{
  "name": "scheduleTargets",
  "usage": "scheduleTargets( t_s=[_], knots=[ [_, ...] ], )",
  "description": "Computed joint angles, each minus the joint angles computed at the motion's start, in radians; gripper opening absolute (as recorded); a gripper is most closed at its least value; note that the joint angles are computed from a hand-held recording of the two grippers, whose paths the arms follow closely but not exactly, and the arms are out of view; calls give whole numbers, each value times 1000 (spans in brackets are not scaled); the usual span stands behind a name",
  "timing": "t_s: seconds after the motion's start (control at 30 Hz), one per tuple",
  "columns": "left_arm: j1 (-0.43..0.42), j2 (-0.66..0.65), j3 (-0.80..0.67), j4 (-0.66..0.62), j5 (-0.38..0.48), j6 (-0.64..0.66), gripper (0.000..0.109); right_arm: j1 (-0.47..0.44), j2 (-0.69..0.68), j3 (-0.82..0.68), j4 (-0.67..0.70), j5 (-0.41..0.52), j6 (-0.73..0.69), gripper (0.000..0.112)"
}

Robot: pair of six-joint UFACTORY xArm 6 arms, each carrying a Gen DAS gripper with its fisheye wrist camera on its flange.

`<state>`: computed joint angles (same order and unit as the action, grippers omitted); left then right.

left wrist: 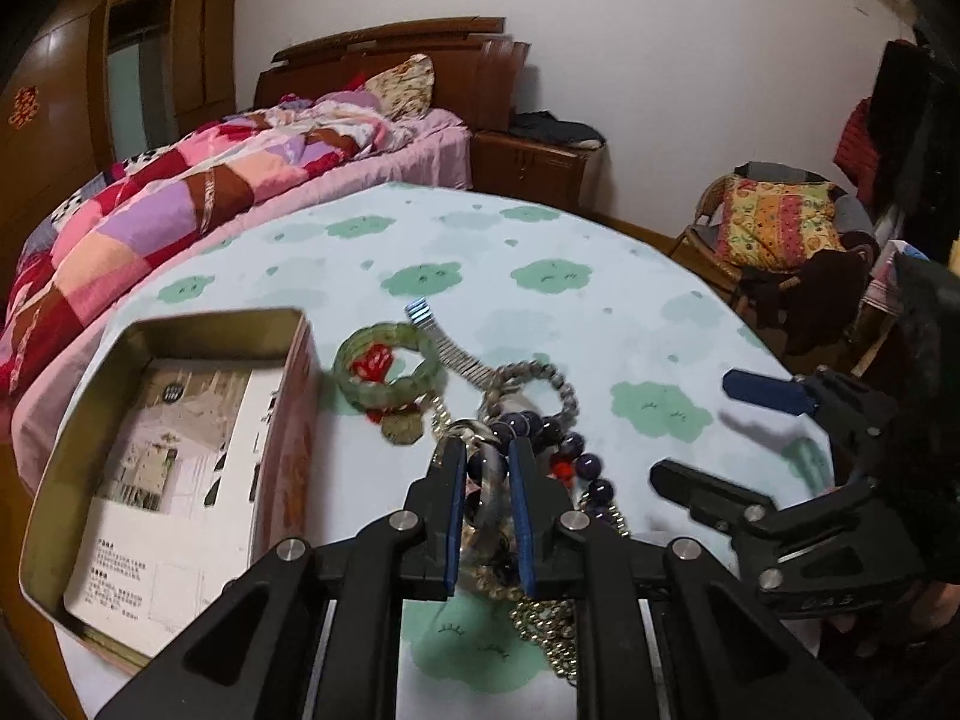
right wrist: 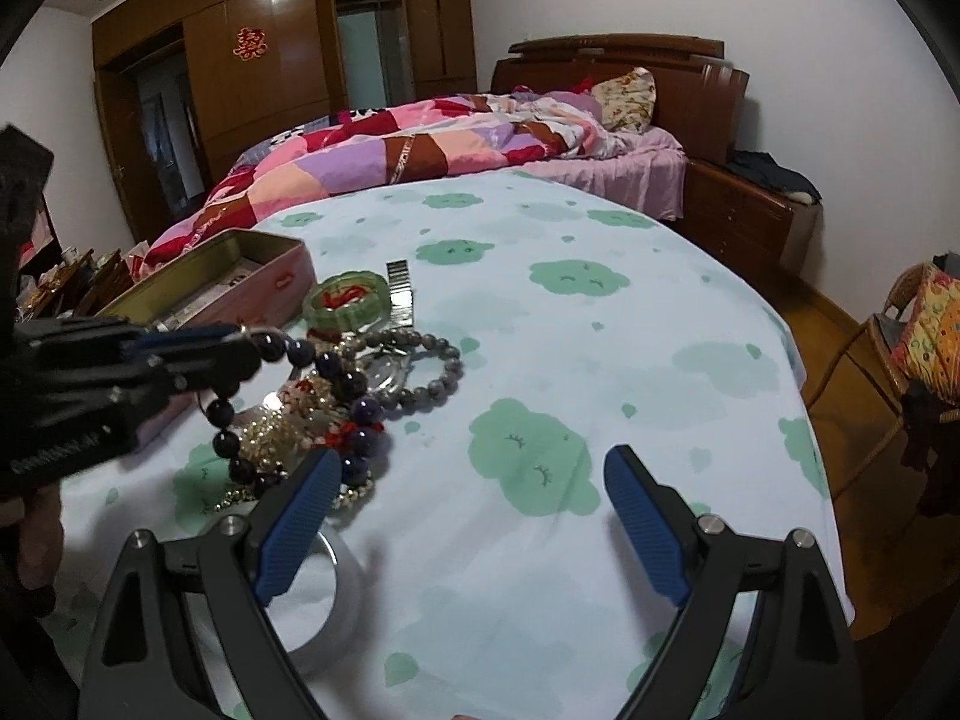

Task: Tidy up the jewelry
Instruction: 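Grasp the silver bangle with the left tool while the right tool grasps the dark bead bracelet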

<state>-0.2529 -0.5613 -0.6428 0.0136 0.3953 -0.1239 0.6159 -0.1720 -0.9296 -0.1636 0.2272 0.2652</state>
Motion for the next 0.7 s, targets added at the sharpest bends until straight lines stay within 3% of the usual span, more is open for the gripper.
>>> scheduleTargets(
  t_s=[0.2, 0.57, 0.7],
  knots=[
    [-5, -20, 21, -170, -13, 135, 14, 8, 25, -31, -13, 16, -8, 91],
    [-15, -20, 32, -146, 11, 131, 14, 22, 34, -39, -24, 25, -15, 89],
    [-5, -24, 37, -112, 30, 93, 3, 28, 41, -46, -8, 36, -35, 89]
  ],
)
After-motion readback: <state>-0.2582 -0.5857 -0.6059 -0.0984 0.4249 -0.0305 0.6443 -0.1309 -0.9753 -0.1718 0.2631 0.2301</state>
